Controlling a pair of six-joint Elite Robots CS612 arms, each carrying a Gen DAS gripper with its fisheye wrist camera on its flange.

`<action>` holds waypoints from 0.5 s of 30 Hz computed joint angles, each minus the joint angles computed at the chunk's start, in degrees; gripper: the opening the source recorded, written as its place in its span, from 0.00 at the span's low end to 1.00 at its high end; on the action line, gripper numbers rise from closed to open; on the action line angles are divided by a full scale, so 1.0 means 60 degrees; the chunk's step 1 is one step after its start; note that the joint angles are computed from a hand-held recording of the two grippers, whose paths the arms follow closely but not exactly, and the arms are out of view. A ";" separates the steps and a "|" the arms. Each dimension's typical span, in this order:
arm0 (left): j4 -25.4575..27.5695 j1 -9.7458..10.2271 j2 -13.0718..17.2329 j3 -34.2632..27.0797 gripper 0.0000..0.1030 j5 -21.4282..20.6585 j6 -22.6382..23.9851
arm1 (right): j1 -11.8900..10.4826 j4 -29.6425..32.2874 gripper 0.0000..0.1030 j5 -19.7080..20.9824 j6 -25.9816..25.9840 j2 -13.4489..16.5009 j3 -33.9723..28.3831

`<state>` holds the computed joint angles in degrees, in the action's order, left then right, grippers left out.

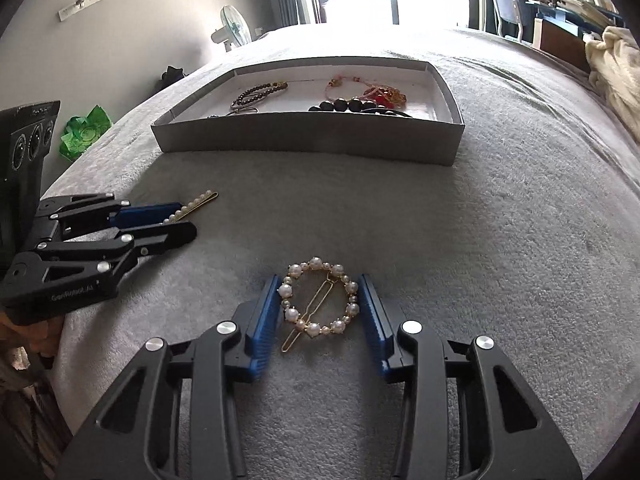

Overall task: Organize jewelry
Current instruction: 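Grasp the pearl bar hair pin with the left tool while the right grasps the round pearl clip, then carry the pearl bar pin and round pearl clip over the tray with both tools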

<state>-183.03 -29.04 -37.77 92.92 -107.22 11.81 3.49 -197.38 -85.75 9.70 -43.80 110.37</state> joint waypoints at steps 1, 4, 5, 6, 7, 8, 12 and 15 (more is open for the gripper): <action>-0.0057 0.0038 0.0013 0.0005 0.10 -0.0090 -0.0126 | -0.0023 -0.0164 0.38 0.0080 0.0033 0.0005 0.0042; -0.0161 0.0109 0.0030 0.0019 0.08 -0.0316 -0.0311 | -0.0096 -0.0500 0.38 0.0312 0.0131 0.0018 0.0129; -0.0224 0.0117 0.0030 0.0038 0.08 -0.0357 -0.0332 | -0.0109 -0.0605 0.38 0.0342 0.0166 0.0021 0.0156; -0.0315 0.0137 0.0032 0.0065 0.08 -0.0443 -0.0343 | -0.0114 -0.0659 0.38 0.0349 0.0183 0.0022 0.0167; -0.0370 0.0143 0.0032 0.0082 0.08 -0.0497 -0.0362 | -0.0117 -0.0738 0.38 0.0361 0.0186 0.0023 0.0185; -0.0417 0.0156 0.0031 0.0101 0.08 -0.0546 -0.0385 | -0.0114 -0.0769 0.38 0.0357 0.0181 0.0021 0.0191; -0.0706 0.0194 0.0019 0.0183 0.08 -0.0699 -0.0521 | -0.0098 -0.0809 0.38 0.0301 0.0197 0.0014 0.0191; -0.0899 0.0208 -0.0033 0.0255 0.08 -0.0721 -0.0572 | -0.0100 -0.0923 0.38 0.0264 0.0246 0.0010 0.0214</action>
